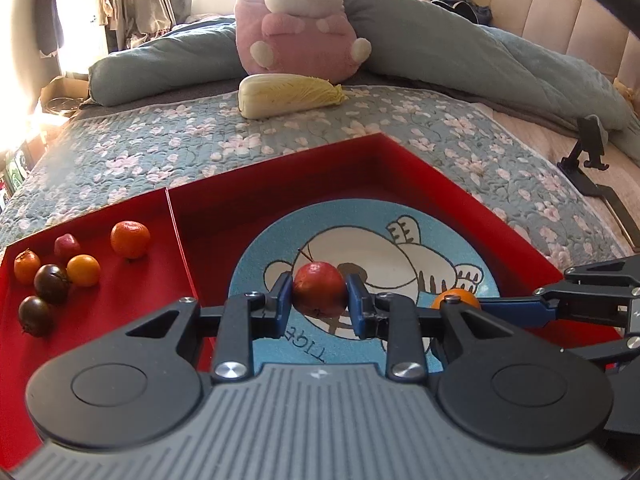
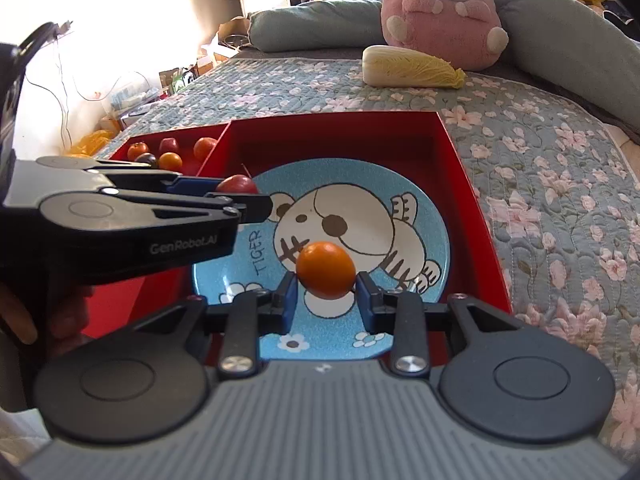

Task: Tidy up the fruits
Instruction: 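Carry both fruits over the blue plate while the left gripper releases the red plum onto it, then lower the tangerine onto the plate and open the right gripper while the left gripper returns to the fruits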

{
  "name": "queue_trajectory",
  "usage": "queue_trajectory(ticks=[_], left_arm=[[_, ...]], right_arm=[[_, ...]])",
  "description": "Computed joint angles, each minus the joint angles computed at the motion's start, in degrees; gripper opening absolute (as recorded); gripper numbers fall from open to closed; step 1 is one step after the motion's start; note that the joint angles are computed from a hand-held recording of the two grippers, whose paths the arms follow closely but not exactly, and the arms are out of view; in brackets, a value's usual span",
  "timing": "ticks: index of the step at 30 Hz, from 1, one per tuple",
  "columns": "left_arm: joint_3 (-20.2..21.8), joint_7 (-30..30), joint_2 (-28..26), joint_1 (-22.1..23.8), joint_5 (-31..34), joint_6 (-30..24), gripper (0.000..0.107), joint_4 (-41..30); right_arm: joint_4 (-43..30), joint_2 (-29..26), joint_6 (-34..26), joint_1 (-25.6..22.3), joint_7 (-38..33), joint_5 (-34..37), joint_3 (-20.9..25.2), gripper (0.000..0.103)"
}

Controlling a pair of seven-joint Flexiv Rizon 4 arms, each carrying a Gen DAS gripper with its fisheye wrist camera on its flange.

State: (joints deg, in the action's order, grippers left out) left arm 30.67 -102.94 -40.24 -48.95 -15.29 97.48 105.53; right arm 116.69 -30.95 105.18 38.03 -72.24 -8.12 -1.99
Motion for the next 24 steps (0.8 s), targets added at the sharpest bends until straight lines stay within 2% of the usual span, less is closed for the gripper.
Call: queue_trajectory(ticks=[6, 8, 13, 14, 17, 24], left_arm=[[1.28, -2.12, -1.34, 0.22, 2.02, -5.85, 0.034, -2.34], [2.88, -3.62, -1.78, -0.65, 3.36, -7.32, 0.034, -2.83], [2.95, -6.37, -1.47, 0.05, 6.92, -7.67, 0.036, -3.2], [3.34, -7.0, -1.47, -0.19, 7.77, -7.55, 0.037, -3.27], [4.72, -9.39, -1.5, -1.08, 10.02, -7.15, 0.055, -3.48], [3.78, -12.18, 0.86, -0.07, 14.17, -6.09, 0.057, -2.39]], right_arm=[[-0.02, -0.23, -1.34, -1.89, 0.38, -1.07, 1.73, 0.035], [-0.11, -0.39, -1.46, -2.49, 0.55, -1.43, 2.2, 0.035], [-0.14, -0.56, -1.41, -2.91, 1.1, -1.85, 2.74, 0.035], [-0.14, -0.57, -1.43, -3.05, 1.12, -2.01, 2.92, 0.035], [-0.19, -0.61, -1.51, -3.23, 1.2, -2.34, 3.07, 0.035], [-0.56, -0.75, -2.19, -3.06, 1.84, -2.61, 2.77, 0.035]])
